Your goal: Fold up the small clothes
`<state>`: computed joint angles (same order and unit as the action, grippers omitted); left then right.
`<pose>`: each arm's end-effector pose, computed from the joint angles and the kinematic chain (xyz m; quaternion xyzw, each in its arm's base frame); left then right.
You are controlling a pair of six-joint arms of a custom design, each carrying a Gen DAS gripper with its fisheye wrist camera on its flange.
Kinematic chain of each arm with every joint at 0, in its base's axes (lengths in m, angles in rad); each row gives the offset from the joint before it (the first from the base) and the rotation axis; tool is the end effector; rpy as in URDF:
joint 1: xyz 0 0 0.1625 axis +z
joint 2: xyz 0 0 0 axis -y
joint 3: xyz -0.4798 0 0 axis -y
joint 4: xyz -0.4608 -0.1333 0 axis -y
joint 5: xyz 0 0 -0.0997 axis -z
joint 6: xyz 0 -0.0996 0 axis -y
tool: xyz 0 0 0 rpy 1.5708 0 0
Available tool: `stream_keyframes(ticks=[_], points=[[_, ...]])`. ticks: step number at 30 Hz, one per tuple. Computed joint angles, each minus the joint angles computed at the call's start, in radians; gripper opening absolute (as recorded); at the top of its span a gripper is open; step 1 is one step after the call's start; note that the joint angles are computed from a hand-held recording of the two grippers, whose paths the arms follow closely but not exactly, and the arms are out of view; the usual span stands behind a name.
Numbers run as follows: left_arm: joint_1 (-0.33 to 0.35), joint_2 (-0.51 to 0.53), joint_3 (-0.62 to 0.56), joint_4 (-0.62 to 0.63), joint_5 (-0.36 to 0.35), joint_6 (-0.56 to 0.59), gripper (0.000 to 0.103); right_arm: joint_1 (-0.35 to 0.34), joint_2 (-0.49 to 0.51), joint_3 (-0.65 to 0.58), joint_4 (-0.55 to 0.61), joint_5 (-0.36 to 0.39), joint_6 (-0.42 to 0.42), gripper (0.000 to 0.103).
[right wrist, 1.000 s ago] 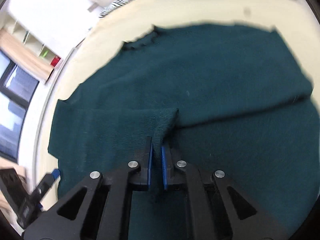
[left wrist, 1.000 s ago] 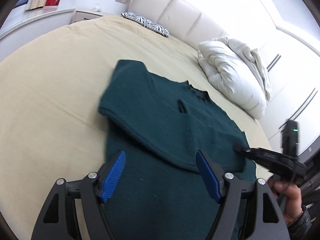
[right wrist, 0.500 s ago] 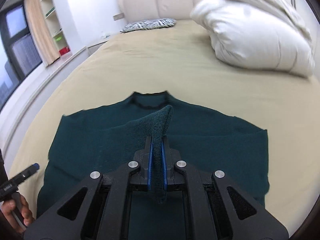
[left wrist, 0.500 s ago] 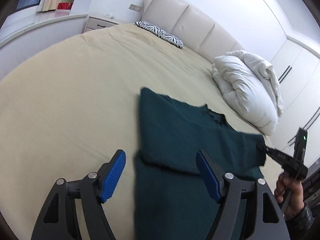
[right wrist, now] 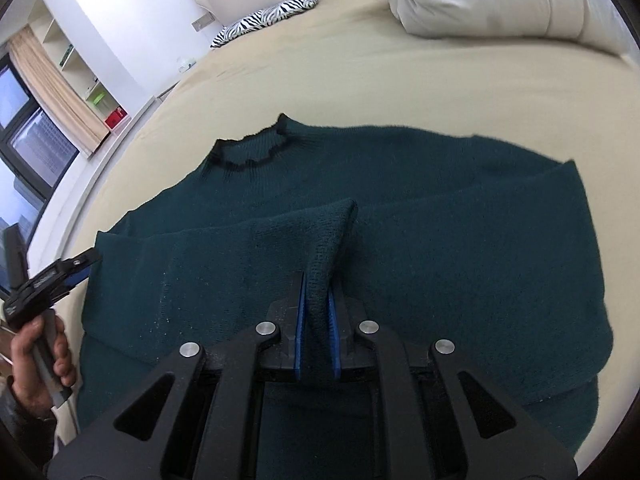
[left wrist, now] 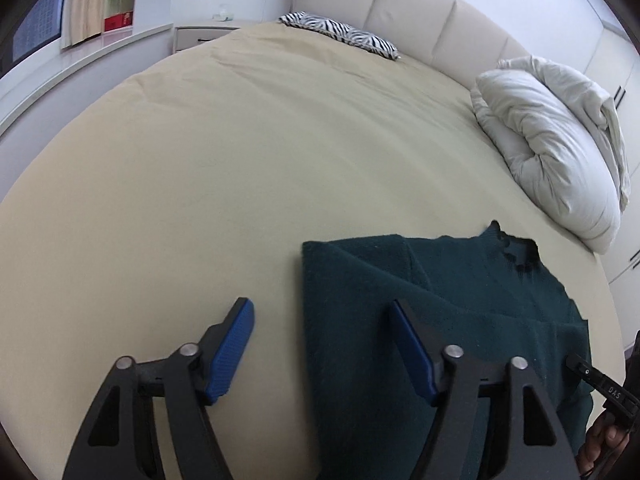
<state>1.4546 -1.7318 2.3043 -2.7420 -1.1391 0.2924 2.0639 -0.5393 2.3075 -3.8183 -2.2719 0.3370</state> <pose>0.1223 -0.4610 0.3679 0.1275 0.9268 -0.2689 0.2292 0.2714 -0.3592 -0.0645 -0.0101 -0.9159 0.3385 0.2154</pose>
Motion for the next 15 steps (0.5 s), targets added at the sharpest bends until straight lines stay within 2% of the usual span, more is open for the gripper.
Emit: stream_keyframes(ticks=[1, 4, 7, 11, 15], points=[[-0.007, 0.009, 0.004, -0.010, 0.013, 0.018, 0.035, -0.003, 0.002, 0.001, -0.003, 0.007, 0.001, 0.011], [-0.018, 0.029, 0.009, -0.029, 0.041, 0.049, 0.015, 0.001, 0.017, -0.004, 0.002, -0.017, -0.002, 0.011], [-0.014, 0.044, -0.003, -0.044, 0.045, 0.073, 0.009, 0.005, 0.031, -0.009, -0.006, -0.039, 0.001, 0.008], [-0.004, 0.063, -0.014, -0.058, 0.046, 0.123, 0.009, 0.014, 0.037, -0.014, -0.005, -0.057, 0.024, 0.007], [0.001, 0.089, 0.001, -0.139, 0.057, 0.173, 0.008, 0.019, 0.046, -0.029, 0.019, -0.084, 0.033, 0.007]])
